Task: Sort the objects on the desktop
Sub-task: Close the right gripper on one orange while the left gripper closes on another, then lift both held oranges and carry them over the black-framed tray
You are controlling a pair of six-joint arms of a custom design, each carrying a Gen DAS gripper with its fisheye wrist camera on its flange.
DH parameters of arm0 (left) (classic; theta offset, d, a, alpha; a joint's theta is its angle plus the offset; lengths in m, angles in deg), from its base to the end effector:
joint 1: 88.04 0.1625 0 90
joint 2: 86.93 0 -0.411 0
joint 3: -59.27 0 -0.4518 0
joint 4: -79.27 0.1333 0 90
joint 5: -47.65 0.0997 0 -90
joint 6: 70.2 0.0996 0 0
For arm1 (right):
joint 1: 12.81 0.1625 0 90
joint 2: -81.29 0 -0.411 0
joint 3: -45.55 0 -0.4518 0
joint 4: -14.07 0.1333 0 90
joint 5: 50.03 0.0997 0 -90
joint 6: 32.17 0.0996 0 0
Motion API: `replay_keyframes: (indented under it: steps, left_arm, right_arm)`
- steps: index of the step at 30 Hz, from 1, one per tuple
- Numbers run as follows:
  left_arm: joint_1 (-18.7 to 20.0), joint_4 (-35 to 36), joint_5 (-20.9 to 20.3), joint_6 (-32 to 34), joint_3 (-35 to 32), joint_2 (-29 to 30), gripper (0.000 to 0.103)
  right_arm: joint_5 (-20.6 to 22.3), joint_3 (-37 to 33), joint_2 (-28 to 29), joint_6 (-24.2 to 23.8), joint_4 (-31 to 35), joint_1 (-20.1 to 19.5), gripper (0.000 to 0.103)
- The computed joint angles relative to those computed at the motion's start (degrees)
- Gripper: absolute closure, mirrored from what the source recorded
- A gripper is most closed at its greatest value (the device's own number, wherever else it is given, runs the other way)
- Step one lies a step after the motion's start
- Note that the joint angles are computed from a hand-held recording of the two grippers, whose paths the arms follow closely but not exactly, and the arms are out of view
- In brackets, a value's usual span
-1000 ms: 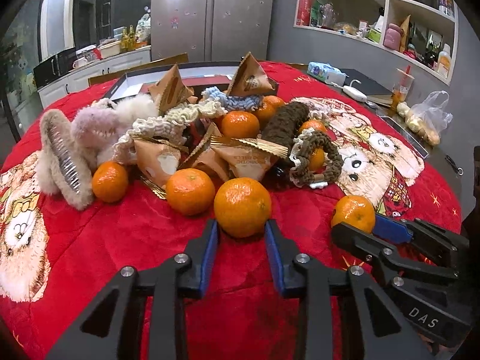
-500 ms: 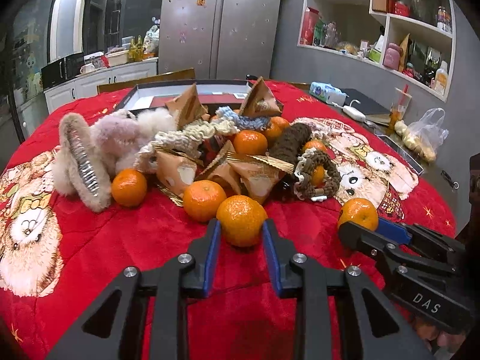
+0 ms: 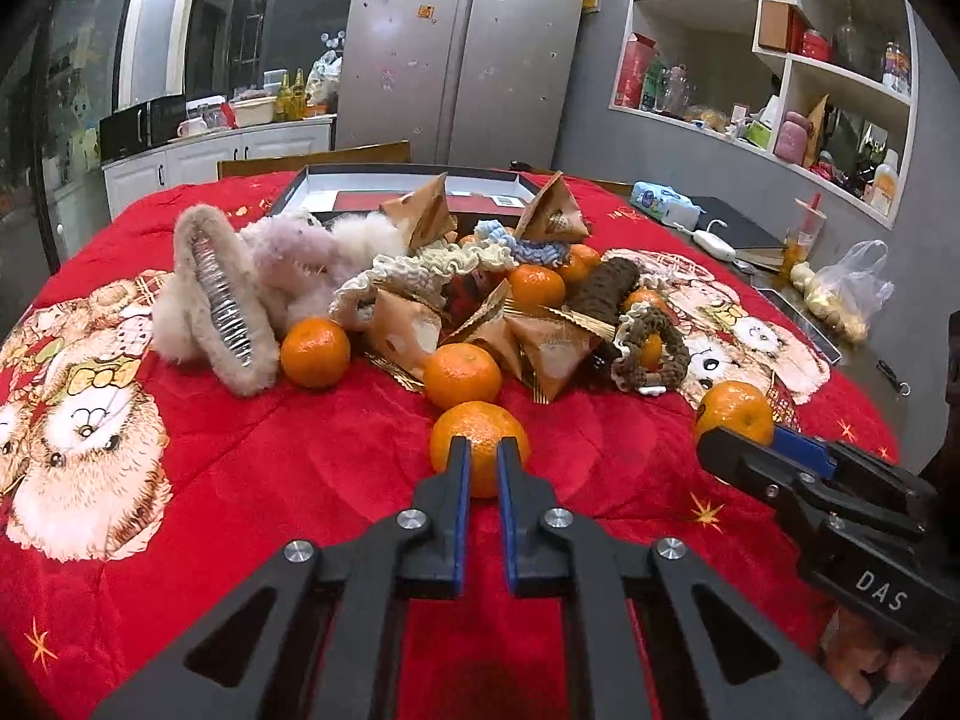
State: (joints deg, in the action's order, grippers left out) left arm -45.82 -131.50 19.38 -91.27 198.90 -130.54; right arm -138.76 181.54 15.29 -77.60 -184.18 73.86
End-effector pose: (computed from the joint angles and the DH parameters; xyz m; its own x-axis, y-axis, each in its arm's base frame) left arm -0.1184 -0.4059 -0.0044 -0.7936 -0.1233 -0.5958 0.4150 0.6065 -0.6782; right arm 0.1085 -0.4688 0.0970 -0.7335 -0.5273 0.4289 -0.6796 0.5817 -0.4470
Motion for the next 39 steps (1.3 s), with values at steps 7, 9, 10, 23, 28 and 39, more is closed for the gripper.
replay_keyframes:
  steps: [7, 9, 10, 23, 28, 39]
  left_arm:
    - [-0.05, 4.05, 0.42, -1.91, -0.62, -0.21, 0.065]
    - [0.1, 5.96, 1.89, -2.83, -1.22, -0.06, 0.065]
    - [0.29, 7.27, 2.56, -3.53, -1.57, -0.1, 0.065]
    - [3.37, 16.94, 1.66, -6.7, -4.77, -1.22, 0.062]
    - [4.32, 18.27, -0.19, -7.76, -4.92, -1.61, 0.062]
    - [2.45, 10.98, 2.21, -4.51, -4.52, 1.21, 0.063]
  right_arm:
    - [0.55, 0.39, -0.48, 0.1, -0.01, -0.3, 0.065]
    - [0.51, 0.29, -0.49, 0.02, 0.2, -0.47, 0.065]
    - [0.51, 0.25, -0.49, 0.01, 0.22, -0.56, 0.065]
    - [1.61, -0.9, -1.06, 0.12, 2.56, -2.17, 0.065]
    - [2.59, -1.41, -1.75, 0.52, 4.15, -2.94, 0.065]
    - [4.28, -0.58, -3.33, -0.11, 4.75, -3.85, 0.065]
